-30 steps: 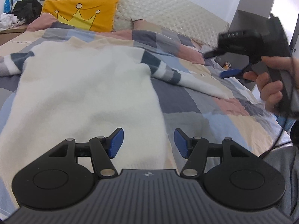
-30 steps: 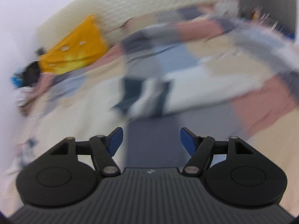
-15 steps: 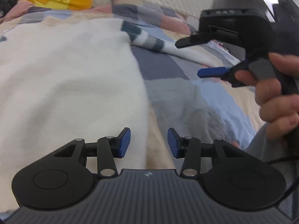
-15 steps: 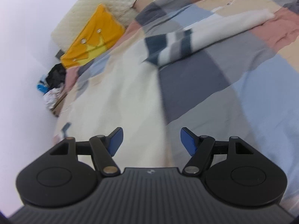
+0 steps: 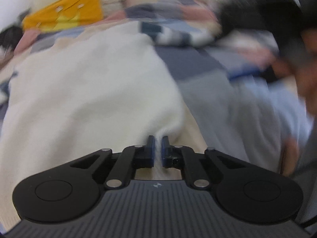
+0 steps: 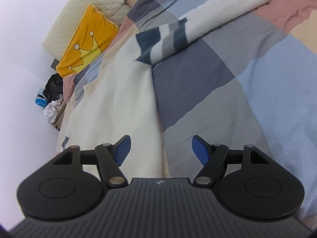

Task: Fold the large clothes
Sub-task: 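Release the sleeve onto the quilt by opening the right tool, then grasp the sweater hem edge with the left tool while the right tool approaches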

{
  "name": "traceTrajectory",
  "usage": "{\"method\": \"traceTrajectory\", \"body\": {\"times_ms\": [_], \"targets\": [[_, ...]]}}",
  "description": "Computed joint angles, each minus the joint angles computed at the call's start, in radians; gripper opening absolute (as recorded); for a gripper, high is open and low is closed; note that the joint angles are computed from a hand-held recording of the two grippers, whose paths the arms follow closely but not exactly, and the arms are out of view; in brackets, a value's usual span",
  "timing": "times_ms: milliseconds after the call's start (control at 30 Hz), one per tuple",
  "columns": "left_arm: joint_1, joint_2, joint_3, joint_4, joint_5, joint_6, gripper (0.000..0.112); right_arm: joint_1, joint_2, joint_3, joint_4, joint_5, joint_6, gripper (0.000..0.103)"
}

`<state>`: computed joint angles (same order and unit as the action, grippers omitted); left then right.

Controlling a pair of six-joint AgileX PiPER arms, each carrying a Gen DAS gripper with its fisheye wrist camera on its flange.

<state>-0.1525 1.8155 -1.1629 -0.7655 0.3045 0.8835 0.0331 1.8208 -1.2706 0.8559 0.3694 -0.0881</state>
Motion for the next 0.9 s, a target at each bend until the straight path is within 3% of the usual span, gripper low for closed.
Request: {"method": "traceTrajectory", "body": {"times_ms": [200,267,500,633,800,900], "targets": [[0.24,0.063,-0.216,-0.123,0.269,-0.124,0.007,0.027,0.031,-0.032,-0.064,0.004,0.036,0.072],[0.307,0.112,-0.281,-0.139,0.318,-0.187,0.007,0.041,0.051,-0.051,-0.064,0.02,0.018,0.071],[0.374,0.263,-0.437,-0.075,0.382,-0.399,0.007,0.073,0.162,-0.164,0.05,0.151,-0.149,0.067],[0.382,0.293,-0.465,-0.086,0.4,-0.422,0.007,0.063,0.24,-0.225,0.215,0.278,-0.267,0.066],[0.419,0.333,-0.483,-0.197,0.46,-0.411,0.007,0.053,0.28,-0.229,0.461,0.368,-0.45,0.058],[0.428,0.342,-0.48,-0.247,0.479,-0.405,0.007,0.048,0.303,-0.248,0.505,0.427,-0.472,0.058]]}}
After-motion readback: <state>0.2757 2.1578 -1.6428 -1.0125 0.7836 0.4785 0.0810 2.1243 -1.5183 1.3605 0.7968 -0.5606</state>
